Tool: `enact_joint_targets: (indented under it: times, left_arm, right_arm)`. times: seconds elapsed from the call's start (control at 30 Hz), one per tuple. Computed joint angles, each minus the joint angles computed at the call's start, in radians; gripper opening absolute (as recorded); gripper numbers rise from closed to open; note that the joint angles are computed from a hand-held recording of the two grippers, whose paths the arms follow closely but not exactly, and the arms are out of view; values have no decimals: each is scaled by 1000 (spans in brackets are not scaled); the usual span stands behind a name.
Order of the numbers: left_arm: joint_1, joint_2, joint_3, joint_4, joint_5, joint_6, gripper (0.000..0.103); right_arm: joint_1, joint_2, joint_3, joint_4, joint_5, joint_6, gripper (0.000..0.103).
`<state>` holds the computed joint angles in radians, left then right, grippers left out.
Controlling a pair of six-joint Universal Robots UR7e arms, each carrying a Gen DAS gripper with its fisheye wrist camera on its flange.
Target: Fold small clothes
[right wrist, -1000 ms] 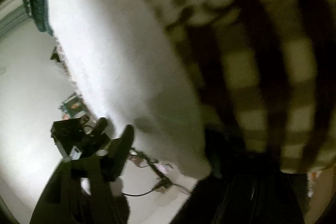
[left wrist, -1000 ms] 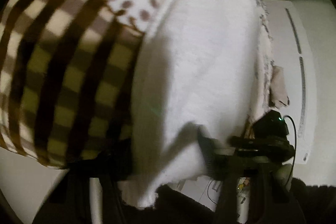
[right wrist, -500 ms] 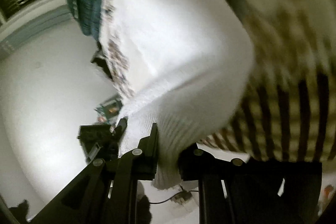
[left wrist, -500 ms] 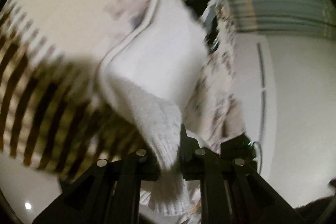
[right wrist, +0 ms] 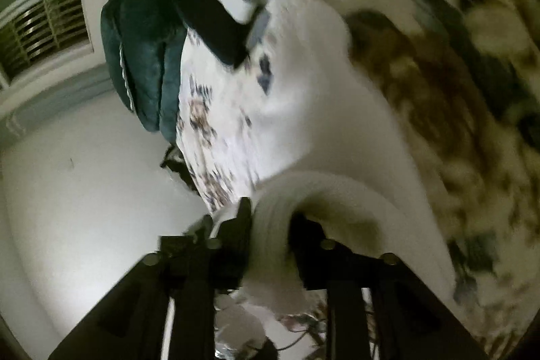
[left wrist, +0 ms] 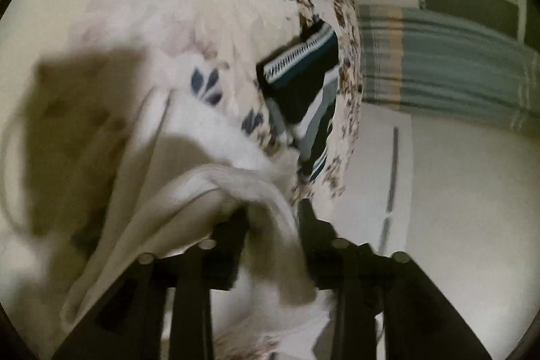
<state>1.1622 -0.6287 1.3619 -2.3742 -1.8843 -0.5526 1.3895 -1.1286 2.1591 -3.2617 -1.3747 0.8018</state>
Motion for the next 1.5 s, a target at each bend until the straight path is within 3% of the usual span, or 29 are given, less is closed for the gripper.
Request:
enact_joint_targets:
  times: [0.1, 0.2, 0.27, 0.3, 0.43, 0.5, 0.53, 0.57, 0.6, 0.63, 0.67, 0.93, 1.07, 1.2, 1.3, 1.4, 1.43, 1.5]
  left_arm:
    - [17, 44, -50, -42, -62, -59, 45]
    - [24, 61, -75, -84, -81, -63, 48]
    - [13, 62, -105, -46, -14, -15, 52]
    - [4, 62, -120, -22, 27, 31, 52]
    - [-77, 99, -224, 213, 310, 352, 54]
    - [-103, 125, -248, 284, 403, 448, 53]
    - [-120, 142, -255, 310, 461, 492, 51]
    - [-126, 147, -250, 309, 482, 514, 35]
    - [-130, 151, -240, 300, 494, 536, 16]
    - [-135, 154, -238, 299, 512, 544, 4]
    - [-134, 151, -232, 287, 504, 549, 4]
    - [-106, 110, -251, 209, 431, 446, 4]
    - [-89, 168, -350, 255, 445, 418, 4]
    - [-64, 268, -486, 378, 465, 404, 4]
    - [-37, 326, -574, 506, 424, 384, 5]
    - [-23, 306, -555, 512, 355, 388, 8]
    - [-20, 295, -545, 515, 338, 379, 14]
    - [-10, 264, -502, 481, 290, 359, 32]
  right_arm:
    - [-33, 18, -66, 2, 32, 7, 43]
    - [-52, 17, -102, 3, 39, 3, 47]
    - [-50, 23, -145, 46, 11, -15, 53]
    - [-36, 8, -157, 93, -46, -47, 55]
    - [22, -48, -166, 241, -256, -168, 59]
    - [47, -63, -168, 320, -350, -214, 59]
    - [57, -61, -175, 359, -384, -234, 59]
    - [61, -54, -183, 390, -397, -257, 58]
    - [67, -54, -175, 405, -418, -270, 45]
    - [77, -50, -175, 413, -444, -280, 30]
    - [87, -41, -182, 422, -472, -291, 11]
    - [141, -35, -217, 357, -589, -310, 6]
    - [155, -23, -267, 374, -607, -300, 6]
    - [145, 24, -347, 444, -689, -291, 4]
    - [96, 55, -383, 521, -669, -263, 4]
    - [55, 47, -374, 570, -596, -260, 7]
    - [43, 29, -352, 554, -563, -248, 10]
    - [27, 1, -319, 518, -505, -247, 31]
